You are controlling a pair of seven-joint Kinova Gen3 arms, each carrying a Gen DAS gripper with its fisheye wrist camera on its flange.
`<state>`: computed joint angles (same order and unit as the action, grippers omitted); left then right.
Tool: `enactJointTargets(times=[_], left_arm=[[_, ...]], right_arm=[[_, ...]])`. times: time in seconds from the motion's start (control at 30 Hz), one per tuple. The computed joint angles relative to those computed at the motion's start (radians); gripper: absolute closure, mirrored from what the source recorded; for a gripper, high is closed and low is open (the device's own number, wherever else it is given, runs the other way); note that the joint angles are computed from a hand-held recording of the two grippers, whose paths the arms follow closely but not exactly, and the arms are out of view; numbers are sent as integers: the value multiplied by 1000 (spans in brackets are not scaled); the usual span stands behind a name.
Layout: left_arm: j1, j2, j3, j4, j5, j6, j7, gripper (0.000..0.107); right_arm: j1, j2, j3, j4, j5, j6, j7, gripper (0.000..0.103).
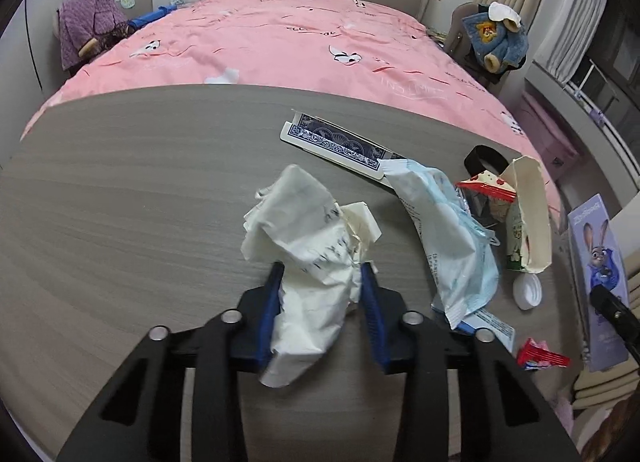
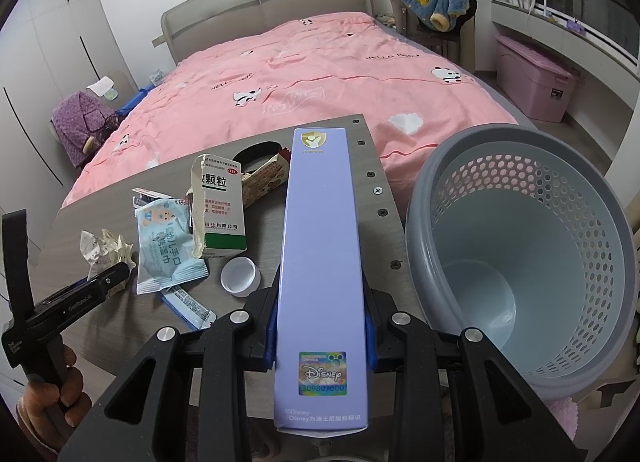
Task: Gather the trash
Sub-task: 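Grasp the crumpled white paper with the left gripper and lift it, then carry both items over the wastebasket and open both grippers to drop them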
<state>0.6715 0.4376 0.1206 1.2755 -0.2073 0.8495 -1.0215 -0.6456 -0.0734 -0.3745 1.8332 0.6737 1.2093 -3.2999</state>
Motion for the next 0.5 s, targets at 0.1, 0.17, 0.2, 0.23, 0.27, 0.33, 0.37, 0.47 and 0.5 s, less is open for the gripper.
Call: enactJointTargets(times=[0.1,0.17,0.2,0.23,0.27,0.33,0.37,0.47,0.5], left_arm=[[10,-12,-8,10,-16,1,14,77],[17,-25,-12,21,-32,-4,23,78],[27,-32,-17,25,-49,-3,34,78],[29,-38,-16,27,-57,-3,38,78],[32,-45,-17,32,-67,-6,45,78],[46,-63,-22,43,-95,-13,69,78],[55,-72,-24,48,-112,-15,86,78],[65,-96,-10,44,-140,-15,101,78],[63,-101,-3,40,-141,-14,97,78]], right_arm=[[-3,-1,-3,1,2,6,-7,72],[-5,-4,-5,1,3,11,-11,72],[-6,-4,-8,0,5,15,-15,72],[-6,-7,-7,2,3,17,-14,72],[-6,-9,-8,2,2,19,-15,72],[-7,-18,-13,6,3,26,-22,72],[-7,-21,-18,7,5,33,-29,72],[-3,-37,-27,15,8,43,-45,72],[-1,-44,-32,18,10,48,-51,72]])
